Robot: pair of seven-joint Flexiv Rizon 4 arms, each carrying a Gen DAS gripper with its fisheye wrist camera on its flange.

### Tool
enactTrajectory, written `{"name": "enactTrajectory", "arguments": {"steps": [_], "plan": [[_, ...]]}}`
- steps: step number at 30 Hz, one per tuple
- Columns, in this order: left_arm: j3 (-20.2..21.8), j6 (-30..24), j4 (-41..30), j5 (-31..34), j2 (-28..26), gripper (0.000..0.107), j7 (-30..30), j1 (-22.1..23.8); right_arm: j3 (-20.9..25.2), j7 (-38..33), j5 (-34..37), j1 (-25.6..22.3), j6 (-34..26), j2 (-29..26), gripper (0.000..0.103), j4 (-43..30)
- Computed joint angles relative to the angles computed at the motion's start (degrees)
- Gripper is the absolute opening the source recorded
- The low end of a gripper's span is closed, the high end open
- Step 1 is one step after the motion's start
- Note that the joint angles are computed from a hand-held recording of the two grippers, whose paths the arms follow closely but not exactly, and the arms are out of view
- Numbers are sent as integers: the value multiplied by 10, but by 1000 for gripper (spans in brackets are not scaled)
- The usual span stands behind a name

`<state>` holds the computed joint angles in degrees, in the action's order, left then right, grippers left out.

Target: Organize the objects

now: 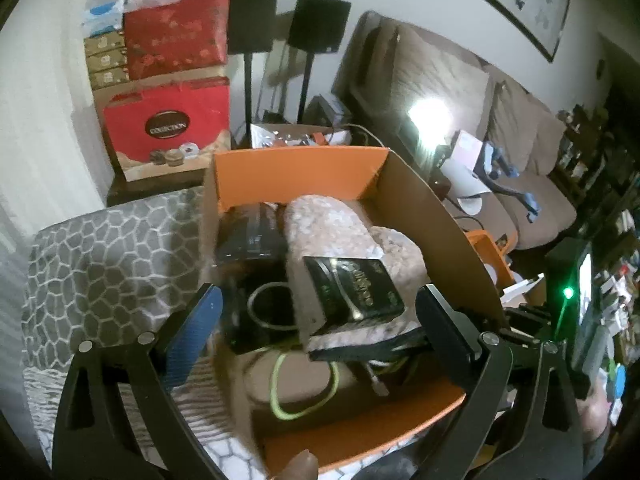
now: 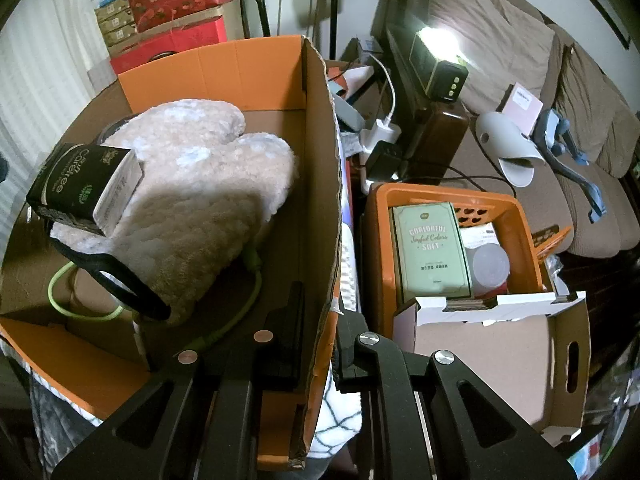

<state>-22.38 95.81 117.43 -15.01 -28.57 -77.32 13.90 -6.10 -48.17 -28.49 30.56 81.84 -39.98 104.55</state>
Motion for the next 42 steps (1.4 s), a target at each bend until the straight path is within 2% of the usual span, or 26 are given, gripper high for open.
{"name": "enactTrajectory", "arguments": {"steps": [10, 18, 21, 26, 30, 33, 38, 39, 42], "plan": [[-56, 37, 62, 36, 33, 97, -22, 85, -16, 13, -7, 12, 7, 1, 10, 4], [-70, 48, 83, 71, 42, 97, -47, 116, -25, 18, -11, 17, 13, 4, 10, 10], [-66, 49, 86, 80, 43, 97, -54, 117, -28, 20, -12, 18, 17, 5, 11, 13], [-10, 53, 85, 85, 45, 97, -62, 70, -50, 31, -16, 34, 33, 11, 11, 27], [-5, 60, 93, 90, 46, 97, -69, 70, -97, 53, -26, 71, 54, 23, 11, 48], [-1, 63, 101, 95, 49, 97, -76, 71, -135, 69, -30, 102, 74, 31, 19, 66], [-23, 75, 117, 110, 56, 98, -96, 100, -210, 75, -11, 172, 119, 44, 31, 98], [-25, 78, 121, 113, 59, 103, -102, 104, -221, 73, -3, 185, 128, 46, 36, 104], [-20, 90, 129, 125, 64, 103, -118, 106, -235, 61, 23, 206, 153, 50, 49, 114]]}}
